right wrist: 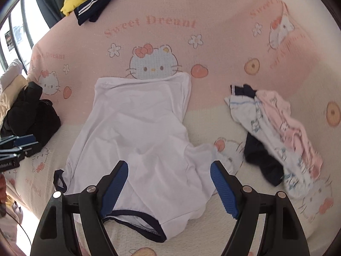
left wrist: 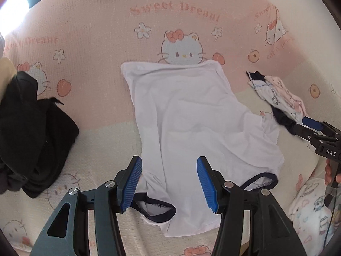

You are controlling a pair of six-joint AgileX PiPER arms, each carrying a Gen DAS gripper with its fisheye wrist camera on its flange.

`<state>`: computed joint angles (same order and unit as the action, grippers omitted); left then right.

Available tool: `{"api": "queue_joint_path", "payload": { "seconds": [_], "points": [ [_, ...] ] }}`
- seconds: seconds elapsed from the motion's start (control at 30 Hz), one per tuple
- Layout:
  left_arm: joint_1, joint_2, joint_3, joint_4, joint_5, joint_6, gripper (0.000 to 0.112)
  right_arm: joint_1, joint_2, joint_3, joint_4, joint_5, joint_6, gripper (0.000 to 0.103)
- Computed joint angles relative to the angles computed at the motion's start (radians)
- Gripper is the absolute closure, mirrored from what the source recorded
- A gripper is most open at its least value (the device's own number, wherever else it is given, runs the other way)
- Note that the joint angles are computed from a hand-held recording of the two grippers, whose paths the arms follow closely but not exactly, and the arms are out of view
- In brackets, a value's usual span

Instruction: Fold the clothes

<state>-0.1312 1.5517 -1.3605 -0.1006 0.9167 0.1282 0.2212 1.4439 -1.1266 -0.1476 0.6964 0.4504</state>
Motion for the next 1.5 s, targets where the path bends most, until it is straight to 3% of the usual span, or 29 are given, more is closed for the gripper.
{"api": "queue_joint_path", "payload": {
  "seconds": [0.2,0.3,0.43,0.57,0.67,0.83,1.03,1.2,1.37,1.5],
  "points": [
    [-0.009,-0.001,0.106,-0.145,-0.046,0.022,0.062,0.023,-0.005,0.120,0.015,-0.100,0.122,0.024],
    [-0.026,0.016,0.124,-0.195,-0.039,0.016,0.062,0.077,-0.025,0.178,-0.139,-0.119,0.300,0.024],
    [-0.081,0.026,0.160,-0.210,-0.061,-0.007,0.062,0.094,-0.046,0.262,-0.211,-0.172,0.422,0.024],
    [-0.149,0.033,0.204,-0.182,-0.089,-0.040,0.062,0.068,-0.046,0.327,-0.129,-0.231,0.407,0.024],
    [-0.186,0.051,0.214,-0.161,-0.085,-0.052,0.062,0.079,-0.030,0.350,-0.105,-0.230,0.396,0.024],
    [-0.184,0.077,0.232,-0.221,-0.050,0.017,0.062,0.128,-0.009,0.377,-0.161,-0.207,0.431,0.024],
    [-0.140,0.102,0.248,-0.281,-0.044,0.060,0.062,0.114,-0.005,0.409,-0.112,-0.221,0.407,0.024],
    [-0.148,0.133,0.247,-0.262,-0.051,0.060,0.062,0.161,0.015,0.384,-0.278,-0.152,0.564,0.024],
    [-0.171,0.170,0.249,-0.215,-0.069,0.037,0.062,0.315,0.062,0.332,-0.593,0.028,0.798,0.024],
    [-0.182,0.154,0.259,-0.163,-0.103,-0.022,0.062,0.404,0.138,0.272,-0.726,0.160,0.792,0.024]
  ]
}}
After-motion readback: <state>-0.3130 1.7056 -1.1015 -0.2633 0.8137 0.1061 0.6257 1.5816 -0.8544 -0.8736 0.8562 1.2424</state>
